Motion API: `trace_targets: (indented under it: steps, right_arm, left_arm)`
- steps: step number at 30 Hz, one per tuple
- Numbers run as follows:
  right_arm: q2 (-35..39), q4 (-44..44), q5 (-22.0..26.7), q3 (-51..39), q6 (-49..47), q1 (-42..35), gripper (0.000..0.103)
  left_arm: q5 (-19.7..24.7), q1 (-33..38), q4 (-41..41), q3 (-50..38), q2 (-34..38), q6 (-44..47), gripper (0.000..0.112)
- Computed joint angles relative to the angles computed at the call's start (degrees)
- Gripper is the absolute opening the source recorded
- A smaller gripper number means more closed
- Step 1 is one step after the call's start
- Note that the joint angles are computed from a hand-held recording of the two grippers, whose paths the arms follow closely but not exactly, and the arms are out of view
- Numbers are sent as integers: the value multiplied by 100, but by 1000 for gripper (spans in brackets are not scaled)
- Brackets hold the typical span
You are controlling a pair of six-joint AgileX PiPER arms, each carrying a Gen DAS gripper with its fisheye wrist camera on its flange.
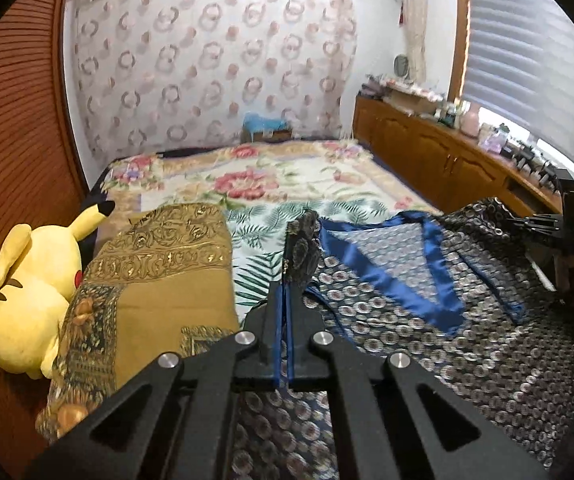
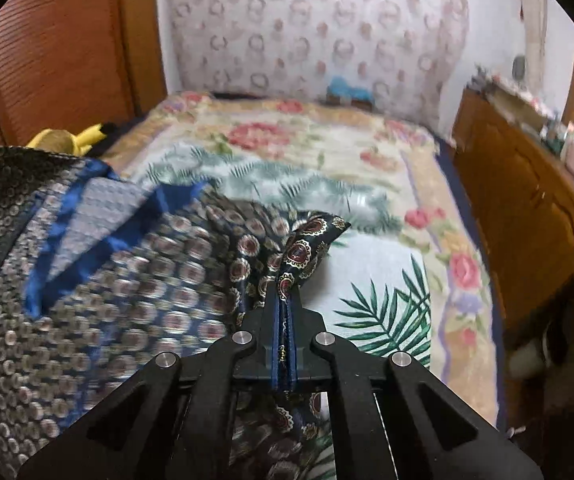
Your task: Fold small clothes
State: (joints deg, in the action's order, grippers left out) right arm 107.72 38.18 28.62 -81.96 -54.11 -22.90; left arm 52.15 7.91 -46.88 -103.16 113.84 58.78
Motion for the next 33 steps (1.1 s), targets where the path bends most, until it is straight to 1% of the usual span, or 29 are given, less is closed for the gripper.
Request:
trace_targets:
  steps: [3, 5, 7, 8, 11, 15, 17, 19, 21, 24, 26, 30, 33]
  right_arm:
    - [-694, 954, -289, 741, -840, -73, 0]
    - [-1074, 1401, -352, 1122, -1254, -144, 0]
    - [-1433, 1795, -353, 1478, -1638, -228, 0]
    - [-1562, 1830, -399, 1585, -1642, -192, 0]
    - [-2087, 2449, -380, 2153, -2238, -341, 0]
    - [-2671, 2859, -280, 2804, -2701, -514, 0]
    - [-3043, 2981, -119, 3257, -2960, -655, 0]
    - [-3377, 3181, -12, 3703, -3294, -782, 0]
    - [-3647, 3256, 172, 4092, -3472, -1004, 0]
    - [-3924, 3365, 417, 4471, -3699, -1324, 0]
    - [-4151, 3335, 668, 4723, -3778, -1643, 0]
    - [-4534, 3261, 1151, 5103, -4040, -2289, 0]
    - [-4713, 3067, 1690, 5202, -4117, -2983, 0]
  left_arm:
    - [-27, 207, -492, 660, -432, 462, 0]
    - [-34, 361, -781, 1102, -717, 814, 0]
    - [-10, 515, -994, 1488, -967, 1092, 0]
    - [-11, 598, -1102, 1688, -1083, 1249, 0]
    - [28, 839, -1348, 2261, -1402, 1685, 0]
    - [115, 1235, -1651, 3054, -1831, 2267, 0]
    - [318, 1582, -1820, 3442, -1943, 2489, 0]
    - [417, 1861, -1906, 3854, -2049, 2723, 0]
    - [401, 2060, -1981, 4238, -2186, 2973, 0]
    - [525, 2412, -2060, 4687, -2379, 3289, 0]
    - [618, 2693, -2091, 4944, -2493, 3521, 0]
    - [715, 3039, -2061, 5101, -2560, 3651, 0]
    - [815, 3281, -2009, 5109, -2596, 3577, 0]
